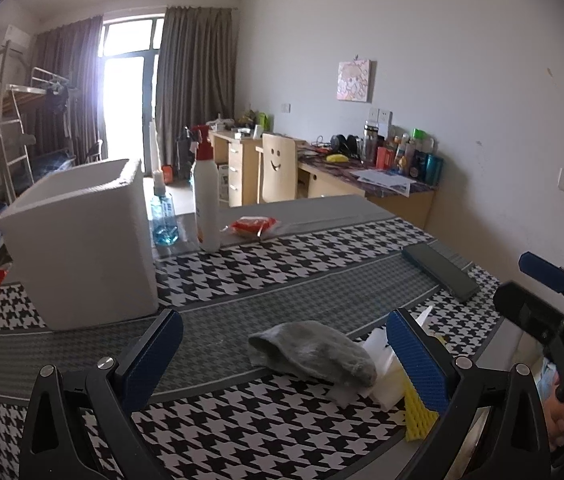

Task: Organize soft objects
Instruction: 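Approach the grey sock and yellow foam net with both tools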

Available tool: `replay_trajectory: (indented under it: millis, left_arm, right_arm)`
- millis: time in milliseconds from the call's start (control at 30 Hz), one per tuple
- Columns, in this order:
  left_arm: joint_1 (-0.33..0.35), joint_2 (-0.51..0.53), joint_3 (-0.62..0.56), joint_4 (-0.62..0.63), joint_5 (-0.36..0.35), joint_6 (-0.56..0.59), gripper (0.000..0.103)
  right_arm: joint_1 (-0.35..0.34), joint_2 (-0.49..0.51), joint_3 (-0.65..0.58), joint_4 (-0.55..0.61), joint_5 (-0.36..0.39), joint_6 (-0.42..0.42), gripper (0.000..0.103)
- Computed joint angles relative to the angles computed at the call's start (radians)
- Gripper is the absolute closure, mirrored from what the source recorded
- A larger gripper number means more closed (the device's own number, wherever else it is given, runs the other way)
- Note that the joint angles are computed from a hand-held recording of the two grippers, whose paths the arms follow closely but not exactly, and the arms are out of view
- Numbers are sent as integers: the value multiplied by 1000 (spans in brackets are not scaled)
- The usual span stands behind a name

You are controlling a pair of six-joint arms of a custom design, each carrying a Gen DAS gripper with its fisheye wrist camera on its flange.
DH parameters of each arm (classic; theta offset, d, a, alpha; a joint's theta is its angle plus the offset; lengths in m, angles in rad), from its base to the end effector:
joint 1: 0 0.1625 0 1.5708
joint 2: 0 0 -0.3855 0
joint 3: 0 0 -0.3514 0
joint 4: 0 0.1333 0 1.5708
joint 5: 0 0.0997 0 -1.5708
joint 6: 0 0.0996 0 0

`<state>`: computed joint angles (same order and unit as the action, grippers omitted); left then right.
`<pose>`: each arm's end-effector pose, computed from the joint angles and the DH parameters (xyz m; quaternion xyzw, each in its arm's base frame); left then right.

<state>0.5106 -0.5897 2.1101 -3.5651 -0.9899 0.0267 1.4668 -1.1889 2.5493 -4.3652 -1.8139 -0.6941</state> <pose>-0.3137 -0.3911 -0.0027 0.4240 0.8319 -0.3331 0.1309 0.0748 -0.3360 0.2622 0.1413 -0.7391 0.5655 0.3377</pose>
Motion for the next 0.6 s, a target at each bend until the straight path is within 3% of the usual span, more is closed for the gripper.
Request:
replay_trajectory:
  millis: [200,600]
  left_arm:
    - [5,17,-19,39,-16,-13,1]
    - [15,55,-66,113,-43,-10,1]
  right_arm:
    - [-53,-8,17,24,15,28,5]
    - [-92,-34,40,61,6,43,5]
